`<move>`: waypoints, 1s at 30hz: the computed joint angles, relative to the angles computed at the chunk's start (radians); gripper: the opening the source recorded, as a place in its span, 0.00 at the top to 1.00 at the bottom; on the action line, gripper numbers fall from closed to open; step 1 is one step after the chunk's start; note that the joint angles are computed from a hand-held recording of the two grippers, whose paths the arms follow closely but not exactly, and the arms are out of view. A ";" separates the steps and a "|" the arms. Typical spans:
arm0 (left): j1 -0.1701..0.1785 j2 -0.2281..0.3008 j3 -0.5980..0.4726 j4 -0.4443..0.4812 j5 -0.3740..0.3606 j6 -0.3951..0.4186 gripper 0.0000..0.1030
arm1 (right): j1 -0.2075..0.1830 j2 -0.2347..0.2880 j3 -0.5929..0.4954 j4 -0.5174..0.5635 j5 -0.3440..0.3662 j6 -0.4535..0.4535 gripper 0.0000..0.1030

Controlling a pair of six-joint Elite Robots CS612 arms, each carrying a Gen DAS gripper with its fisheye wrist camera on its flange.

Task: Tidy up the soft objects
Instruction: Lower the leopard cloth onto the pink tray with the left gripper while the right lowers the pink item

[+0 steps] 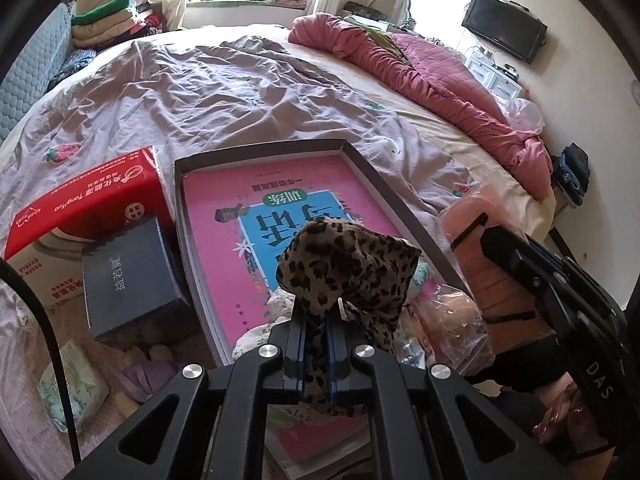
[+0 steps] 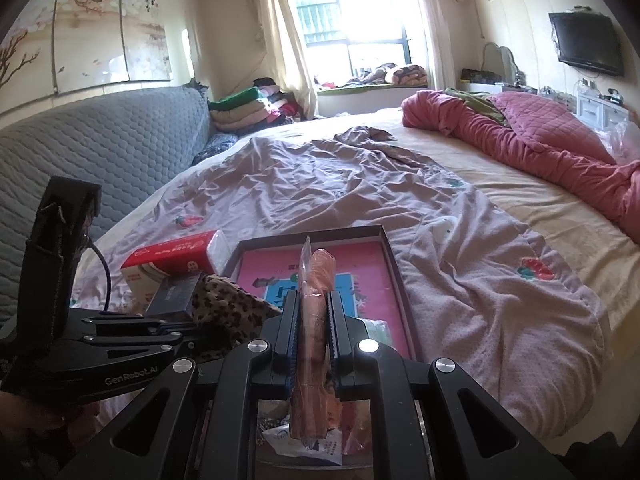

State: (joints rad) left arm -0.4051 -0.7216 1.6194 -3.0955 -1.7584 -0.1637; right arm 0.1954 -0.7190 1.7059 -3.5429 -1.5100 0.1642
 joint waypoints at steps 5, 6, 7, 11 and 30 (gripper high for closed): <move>0.004 0.006 -0.007 0.003 0.004 -0.007 0.92 | 0.003 0.012 -0.020 0.008 0.004 -0.016 0.87; 0.004 0.007 -0.007 0.006 0.006 -0.009 0.92 | 0.004 0.014 -0.025 0.017 0.003 -0.021 0.87; 0.004 0.007 -0.007 0.006 0.004 -0.010 0.92 | 0.005 0.017 -0.030 0.023 0.002 -0.025 0.87; 0.003 0.012 -0.008 0.007 0.006 -0.008 0.92 | 0.007 0.026 -0.042 0.039 0.000 -0.043 0.86; 0.015 0.023 -0.019 0.008 -0.031 -0.022 0.92 | 0.014 0.070 -0.094 0.141 0.010 -0.084 0.85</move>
State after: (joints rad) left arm -0.3905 -0.6988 1.6004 -3.0877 -1.7895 -0.1860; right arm 0.2098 -0.6491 1.6121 -3.4018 -1.5002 0.0803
